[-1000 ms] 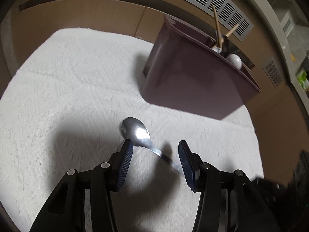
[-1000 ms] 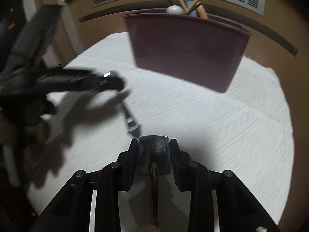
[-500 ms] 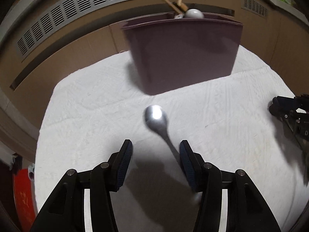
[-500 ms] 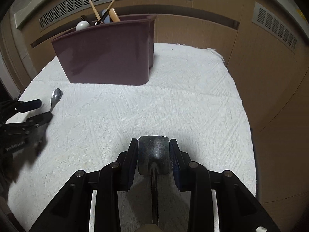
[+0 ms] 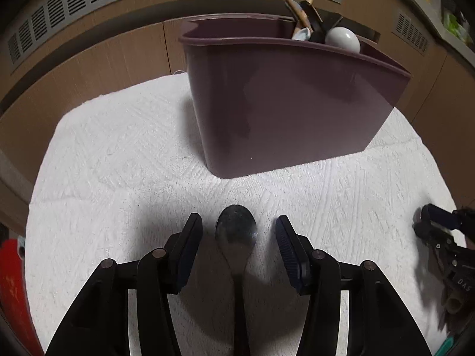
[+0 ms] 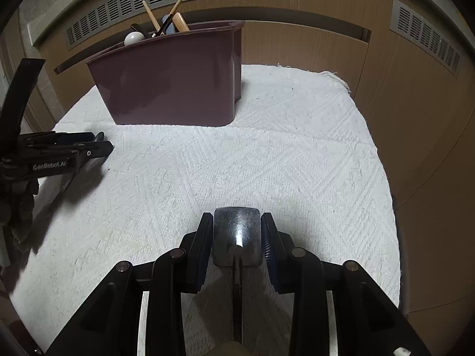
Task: Organize utensils
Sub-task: 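Grasp the metal spoon with the left tool while the right tool holds the spatula, then lift the spatula and metal spoon over the caddy and open both tools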
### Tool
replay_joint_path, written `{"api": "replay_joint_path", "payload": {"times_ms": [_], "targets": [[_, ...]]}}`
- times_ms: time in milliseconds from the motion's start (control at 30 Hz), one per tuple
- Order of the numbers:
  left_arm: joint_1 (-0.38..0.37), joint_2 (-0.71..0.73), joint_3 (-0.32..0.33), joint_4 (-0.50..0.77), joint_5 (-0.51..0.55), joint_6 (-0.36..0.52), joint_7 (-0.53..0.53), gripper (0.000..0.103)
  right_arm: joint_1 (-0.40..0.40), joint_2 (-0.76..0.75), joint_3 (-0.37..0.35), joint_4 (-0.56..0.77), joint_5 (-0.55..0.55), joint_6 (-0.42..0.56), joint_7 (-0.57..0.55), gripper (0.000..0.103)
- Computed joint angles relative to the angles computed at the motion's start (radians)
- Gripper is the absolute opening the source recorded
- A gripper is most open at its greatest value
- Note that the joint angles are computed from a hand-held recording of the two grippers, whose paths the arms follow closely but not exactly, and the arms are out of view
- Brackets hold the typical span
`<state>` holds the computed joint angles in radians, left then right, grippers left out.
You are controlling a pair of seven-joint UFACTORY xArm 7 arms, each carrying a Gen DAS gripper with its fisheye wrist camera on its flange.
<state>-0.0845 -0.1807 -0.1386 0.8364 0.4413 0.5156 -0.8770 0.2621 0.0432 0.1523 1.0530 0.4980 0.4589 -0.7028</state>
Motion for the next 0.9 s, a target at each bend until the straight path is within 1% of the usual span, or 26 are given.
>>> {"api": "replay_joint_path", "payload": {"times_ms": [33, 67, 100, 133, 200, 267, 400, 500, 667, 767, 900], "targets": [[0.001, -0.002, 0.001, -0.001, 0.002, 0.002, 0.004, 0.048, -0.001, -0.001, 0.0, -0.001, 0.008, 0.003, -0.009, 0.03], [0.005, -0.007, -0.004, -0.006, 0.021, 0.0, -0.01, 0.043, -0.001, -0.001, 0.0, -0.002, 0.012, 0.003, -0.012, 0.03], [0.01, -0.019, -0.002, -0.018, 0.03, -0.007, -0.017, 0.037, 0.0, -0.003, 0.001, -0.004, 0.006, 0.001, -0.009, 0.03], [0.017, -0.031, -0.01, -0.03, 0.049, -0.012, -0.045, 0.029, 0.002, -0.004, 0.001, -0.007, -0.01, -0.004, 0.004, 0.03], [0.007, -0.079, -0.01, -0.079, 0.014, -0.044, -0.056, 0.029, 0.008, -0.011, 0.001, -0.014, -0.045, -0.013, 0.036, 0.03], [0.013, -0.126, -0.023, -0.12, 0.003, -0.075, -0.069, 0.029, 0.011, -0.034, 0.002, -0.029, -0.029, -0.017, 0.017, 0.03], [0.036, -0.233, -0.081, -0.159, 0.024, -0.062, -0.098, 0.029, 0.03, -0.095, -0.008, -0.058, 0.054, -0.05, -0.065, 0.03], [0.044, -0.308, -0.111, -0.182, 0.023, -0.052, -0.102, 0.029, 0.049, -0.123, -0.022, -0.063, 0.096, -0.052, -0.091, 0.03], [0.059, -0.385, -0.143, -0.2, 0.003, -0.045, -0.091, 0.029, 0.073, -0.152, -0.033, -0.078, 0.101, -0.063, -0.085, 0.03], [0.067, -0.416, -0.153, -0.217, -0.01, -0.055, -0.083, 0.029, 0.086, -0.169, -0.04, -0.086, 0.11, -0.069, -0.081, 0.03], [0.087, -0.427, -0.174, -0.222, -0.019, -0.065, -0.09, 0.029, 0.099, -0.179, -0.05, -0.088, 0.125, -0.078, -0.078, 0.03]]}}
